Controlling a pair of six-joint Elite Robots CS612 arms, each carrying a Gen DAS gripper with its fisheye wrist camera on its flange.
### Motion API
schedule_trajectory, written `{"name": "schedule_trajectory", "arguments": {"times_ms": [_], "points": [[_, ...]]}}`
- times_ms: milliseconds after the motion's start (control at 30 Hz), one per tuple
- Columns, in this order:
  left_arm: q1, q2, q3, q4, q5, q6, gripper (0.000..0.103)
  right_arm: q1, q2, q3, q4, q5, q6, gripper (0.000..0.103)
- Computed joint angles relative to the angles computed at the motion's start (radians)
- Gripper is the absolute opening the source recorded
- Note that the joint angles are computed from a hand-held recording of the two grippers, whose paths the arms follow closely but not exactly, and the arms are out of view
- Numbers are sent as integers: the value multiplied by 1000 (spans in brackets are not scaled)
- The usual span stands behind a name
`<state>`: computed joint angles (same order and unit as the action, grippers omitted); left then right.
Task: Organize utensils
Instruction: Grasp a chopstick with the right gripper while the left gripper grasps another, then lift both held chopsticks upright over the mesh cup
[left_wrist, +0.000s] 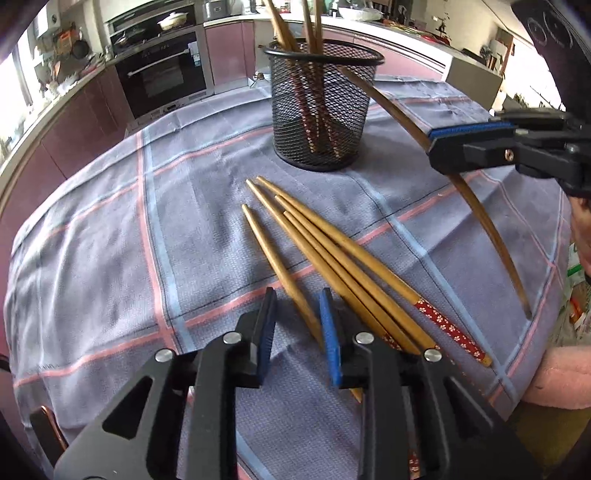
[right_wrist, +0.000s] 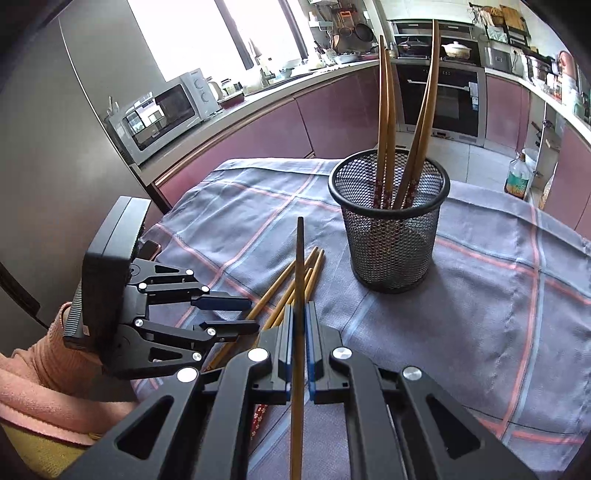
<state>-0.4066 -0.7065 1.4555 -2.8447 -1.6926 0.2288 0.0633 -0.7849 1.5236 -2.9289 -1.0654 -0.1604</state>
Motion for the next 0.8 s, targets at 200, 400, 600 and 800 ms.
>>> {"name": "schedule_trajectory", "arguments": {"times_ms": [200, 400, 600, 800], "points": [[-8, -5, 5, -3, 29, 10, 7, -5, -20, 35, -111, 9, 13, 5], [2, -19, 39, -85, -8, -27, 7, -24, -39, 67, -258, 37, 64, 5], [24, -39, 67, -193, -73, -104, 7, -34, -45, 70, -370, 28, 125, 5], [48, -54, 82, -321, -143, -198, 7, -42, -49, 60, -453, 17, 163, 5]]}}
